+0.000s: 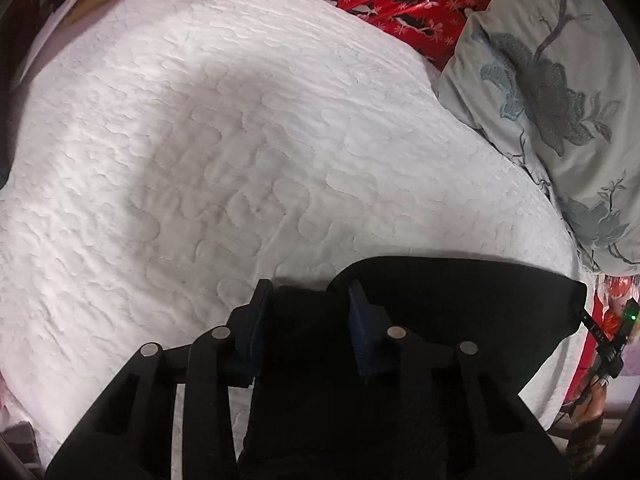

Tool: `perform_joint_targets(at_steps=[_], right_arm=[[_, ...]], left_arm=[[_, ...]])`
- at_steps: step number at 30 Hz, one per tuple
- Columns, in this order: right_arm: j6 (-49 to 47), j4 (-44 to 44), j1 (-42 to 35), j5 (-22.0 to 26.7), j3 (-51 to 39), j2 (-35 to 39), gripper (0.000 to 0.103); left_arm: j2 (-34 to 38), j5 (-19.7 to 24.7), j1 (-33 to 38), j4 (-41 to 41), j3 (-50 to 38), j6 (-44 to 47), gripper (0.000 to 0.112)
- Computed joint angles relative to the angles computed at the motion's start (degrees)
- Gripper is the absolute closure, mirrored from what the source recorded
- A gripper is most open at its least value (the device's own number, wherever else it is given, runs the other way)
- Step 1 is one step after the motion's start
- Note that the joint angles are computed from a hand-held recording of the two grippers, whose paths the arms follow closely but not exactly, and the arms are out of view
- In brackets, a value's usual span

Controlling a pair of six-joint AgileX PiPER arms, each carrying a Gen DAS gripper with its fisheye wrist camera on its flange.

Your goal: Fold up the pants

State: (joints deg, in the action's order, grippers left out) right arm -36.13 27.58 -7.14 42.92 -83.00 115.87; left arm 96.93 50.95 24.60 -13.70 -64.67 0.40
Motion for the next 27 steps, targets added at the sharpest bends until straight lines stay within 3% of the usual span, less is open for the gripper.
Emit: perform_joint_targets(at_steps=[2,11,19,27], right_arm=[[-1.6,1.0,-0.6,-0.4,1.6,-1.4,0.098],[-9.4,8.6,-2.6,-1.4,10.1,-9.3,0.099],[-21.7,19.1,-8.0,-0.8,22.6,-22.7,0.099],[-40.8,27.8,-24.8,7.9,40.8,-38.8,0.099]], left_arm=[[-1.9,-0.2,-0.1,0.6,0.7,-0.7,0.081],[-12.1,1.3,-3.9,7.6,3.0,-7.4,0.082],[-23.9,3.4,-3.9,8.1,6.6,-8.0,0.082],[-39.8,8.0,3.3,1.9,16.7,0.7,0.082]])
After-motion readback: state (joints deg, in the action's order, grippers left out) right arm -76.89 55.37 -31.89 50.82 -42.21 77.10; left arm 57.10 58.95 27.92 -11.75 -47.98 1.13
